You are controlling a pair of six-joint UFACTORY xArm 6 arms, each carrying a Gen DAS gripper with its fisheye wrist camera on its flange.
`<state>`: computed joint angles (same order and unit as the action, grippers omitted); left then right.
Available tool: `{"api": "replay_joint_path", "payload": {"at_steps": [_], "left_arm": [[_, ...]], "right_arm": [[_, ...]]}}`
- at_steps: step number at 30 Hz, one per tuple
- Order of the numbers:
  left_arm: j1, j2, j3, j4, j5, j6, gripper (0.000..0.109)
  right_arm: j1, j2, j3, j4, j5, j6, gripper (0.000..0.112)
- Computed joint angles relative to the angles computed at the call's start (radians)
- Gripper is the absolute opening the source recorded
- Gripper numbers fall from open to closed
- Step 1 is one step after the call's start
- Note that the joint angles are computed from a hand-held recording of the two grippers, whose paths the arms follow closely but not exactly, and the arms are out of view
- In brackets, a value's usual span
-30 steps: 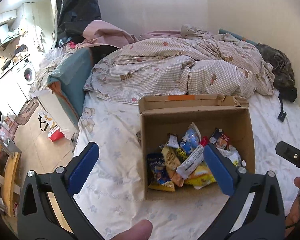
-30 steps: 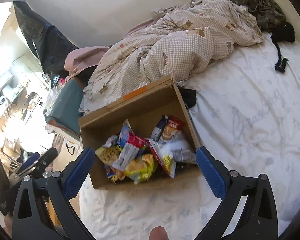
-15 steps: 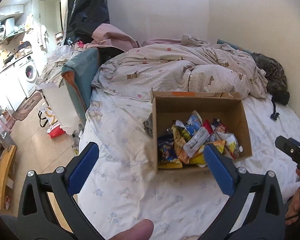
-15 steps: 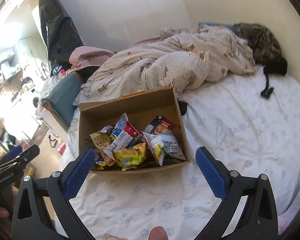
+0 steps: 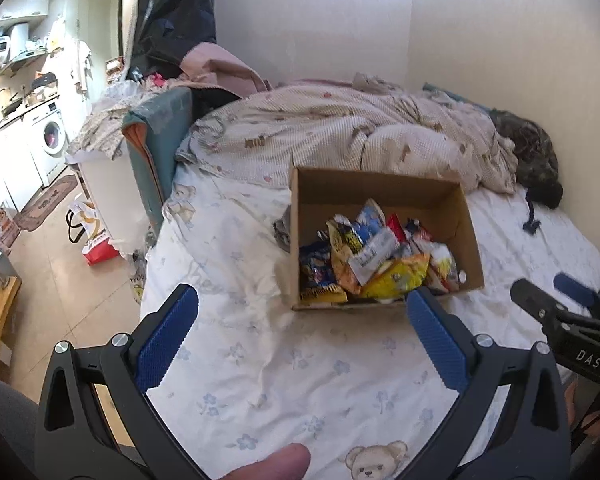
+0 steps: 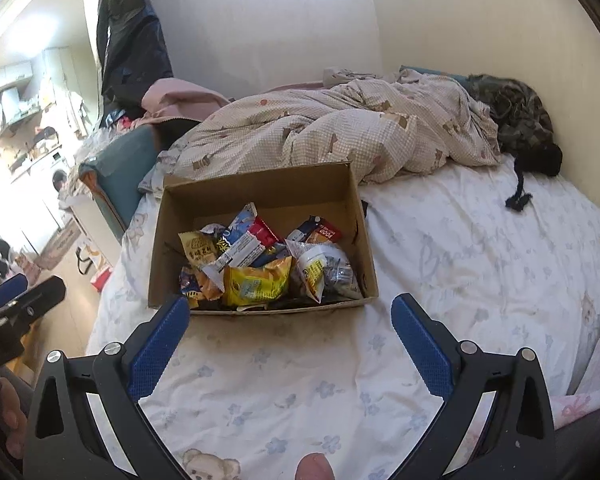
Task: Organize snacks
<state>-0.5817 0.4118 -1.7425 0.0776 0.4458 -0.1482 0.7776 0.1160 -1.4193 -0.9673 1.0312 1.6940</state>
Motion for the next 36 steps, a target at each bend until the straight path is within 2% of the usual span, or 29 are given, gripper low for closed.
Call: {"api": "replay_joint_path", "payload": {"at_steps": [4, 11, 36], "left_arm": [[0.000, 0.010, -0.008, 0.000, 0.008, -0.015, 0.103], [-0.006, 0.023, -0.026, -0.025, 0.038, 0.003, 0.103], [-0.009, 0.036, -0.038, -0.032, 0.046, 0.002, 0.103]], "right_arm": [[0.007, 0.024, -0.028, -0.012, 0.029, -0.013, 0.103], [-0.001, 0.023, -0.020, 0.002, 0.020, -0.007, 0.103], [-0.009, 0.011, -0.011, 0.006, 0.017, -0.016, 0.103]]}}
